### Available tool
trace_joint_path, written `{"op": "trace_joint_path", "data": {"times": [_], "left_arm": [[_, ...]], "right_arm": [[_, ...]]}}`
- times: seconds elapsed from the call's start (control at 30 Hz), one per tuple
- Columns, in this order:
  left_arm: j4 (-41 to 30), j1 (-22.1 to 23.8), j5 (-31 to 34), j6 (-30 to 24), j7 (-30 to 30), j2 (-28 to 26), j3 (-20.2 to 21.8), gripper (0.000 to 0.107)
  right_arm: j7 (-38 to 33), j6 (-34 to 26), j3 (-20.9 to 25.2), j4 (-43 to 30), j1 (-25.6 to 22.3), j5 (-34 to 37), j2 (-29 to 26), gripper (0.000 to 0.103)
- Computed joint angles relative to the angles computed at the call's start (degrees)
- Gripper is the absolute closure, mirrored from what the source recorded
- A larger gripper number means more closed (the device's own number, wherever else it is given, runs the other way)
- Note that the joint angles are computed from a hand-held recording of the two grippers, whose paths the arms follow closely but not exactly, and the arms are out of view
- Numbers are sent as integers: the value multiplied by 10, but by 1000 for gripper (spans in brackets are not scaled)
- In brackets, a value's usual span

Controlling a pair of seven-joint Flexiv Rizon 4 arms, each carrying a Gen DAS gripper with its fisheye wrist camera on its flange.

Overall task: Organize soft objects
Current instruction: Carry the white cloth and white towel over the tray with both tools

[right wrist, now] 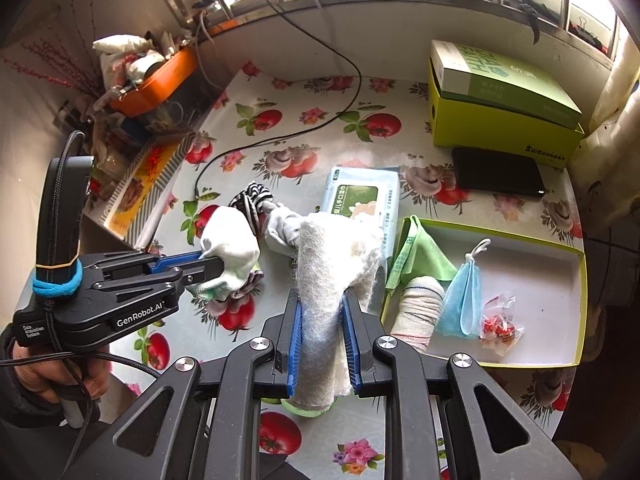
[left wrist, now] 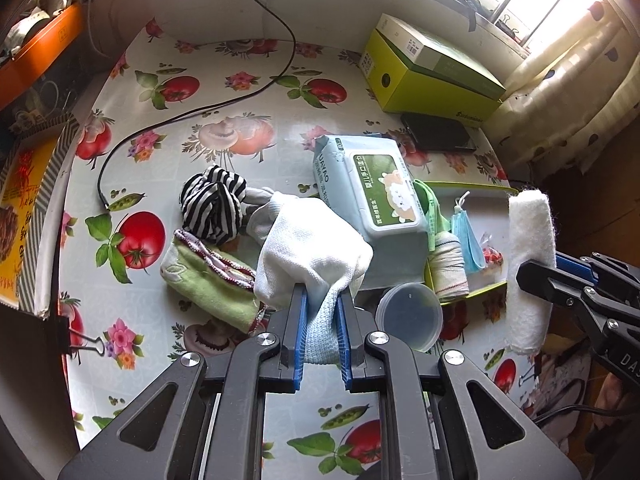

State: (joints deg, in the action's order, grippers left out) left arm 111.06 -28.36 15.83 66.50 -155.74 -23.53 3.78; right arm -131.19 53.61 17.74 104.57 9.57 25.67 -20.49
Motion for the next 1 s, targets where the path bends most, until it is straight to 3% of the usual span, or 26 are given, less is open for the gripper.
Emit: {"op": "trace_joint_path", "data": {"times": [1.0], "left_arm": [[-96,3,-63,-17,120,-66,-26,93]], "right_arm": [[34,3,-19,-28,-44,2,-36,85]]}}
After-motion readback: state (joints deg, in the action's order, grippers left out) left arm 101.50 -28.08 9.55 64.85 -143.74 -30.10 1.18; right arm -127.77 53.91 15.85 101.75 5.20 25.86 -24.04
